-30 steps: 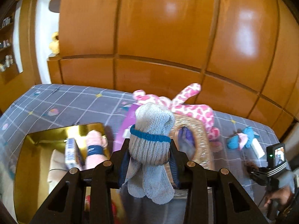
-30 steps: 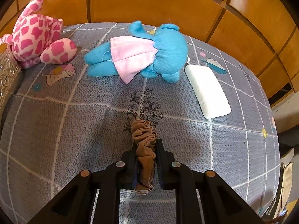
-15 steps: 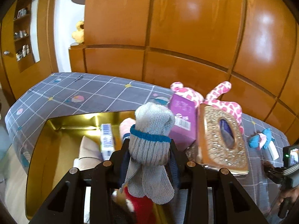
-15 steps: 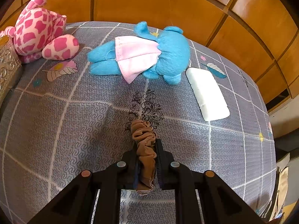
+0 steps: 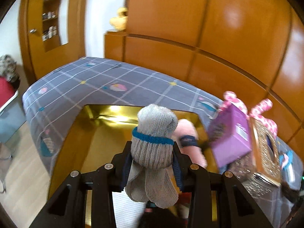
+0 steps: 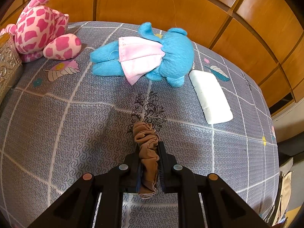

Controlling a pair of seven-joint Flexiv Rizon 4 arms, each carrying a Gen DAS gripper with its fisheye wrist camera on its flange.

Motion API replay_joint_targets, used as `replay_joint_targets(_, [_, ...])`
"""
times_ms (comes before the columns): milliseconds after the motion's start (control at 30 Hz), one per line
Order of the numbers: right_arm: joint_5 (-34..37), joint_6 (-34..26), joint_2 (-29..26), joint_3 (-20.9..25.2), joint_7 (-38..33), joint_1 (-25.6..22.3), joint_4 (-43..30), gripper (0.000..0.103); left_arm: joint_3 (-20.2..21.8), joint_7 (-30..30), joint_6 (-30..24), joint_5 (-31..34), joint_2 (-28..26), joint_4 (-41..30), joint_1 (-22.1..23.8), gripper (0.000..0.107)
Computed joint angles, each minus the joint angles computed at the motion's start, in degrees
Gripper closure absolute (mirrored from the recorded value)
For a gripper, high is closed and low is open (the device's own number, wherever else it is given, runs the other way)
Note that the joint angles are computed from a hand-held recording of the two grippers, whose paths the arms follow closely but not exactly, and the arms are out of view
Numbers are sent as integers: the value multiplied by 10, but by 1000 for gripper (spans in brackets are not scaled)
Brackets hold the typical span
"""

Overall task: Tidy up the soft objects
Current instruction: 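Drop the sock doll in the gold tray with left tool while right tool holds scrunchie, then lift the brown scrunchie with the right tool toward the gold tray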

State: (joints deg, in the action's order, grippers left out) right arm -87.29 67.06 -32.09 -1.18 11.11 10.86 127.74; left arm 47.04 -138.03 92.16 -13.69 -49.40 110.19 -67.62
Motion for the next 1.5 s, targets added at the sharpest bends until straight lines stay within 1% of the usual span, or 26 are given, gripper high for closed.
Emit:
replay_joint_targets(33, [0,0,0,0,0,0,0,89,4,-5,-2,-2,0,7,0,68])
replay_joint_targets(133, [1,-2,0,0,-2,1,0,89,-1,-11,-6,-5,5,18,12,67])
replay_joint_targets(400, [-1,-3,0,0,-4,1,0,89,-29,-33,-28,15,7,28,59,66])
replay_joint_targets(433, [-1,-3,0,0,-4,1,0,89,-30,-35,-31,21,6,26,62,62])
replay_joint_targets(500, [-1,-4,0,0,-5,1,0,89,-28,-46,-45,29,2,21,64,48])
replay_joint_targets(533, [-1,-4,0,0,-6,1,-1,89,-24,-56,-53,32,-1,18,61,35])
replay_joint_targets(567, [-1,-4,0,0,-6,1,-1,89,-15,-68,-62,37,-3,17,53,26])
replay_joint_targets(600, [-1,-5,0,0,-5,1,0,89,-5,-80,-72,41,-6,14,45,24])
replay_joint_targets(700, [-2,-5,0,0,-5,1,0,89,16,-107,-83,62,-10,11,27,24])
replay_joint_targets(833, [-1,-5,-1,1,-5,1,0,89,26,-137,-79,91,-8,10,16,23])
replay_joint_targets(1000, [-3,-5,0,0,-4,0,0,90,6,-151,-69,129,4,4,23,23])
replay_joint_targets(1233, [1,-10,1,1,-1,1,0,92,-40,-142,-57,169,20,-11,46,23])
replay_joint_targets(1367, [10,-3,2,1,5,-2,0,92,-40,-142,-53,182,21,-19,39,23])
replay_joint_targets(1500, [12,23,4,-3,25,-12,0,92,-41,-140,-50,191,23,-23,35,23])
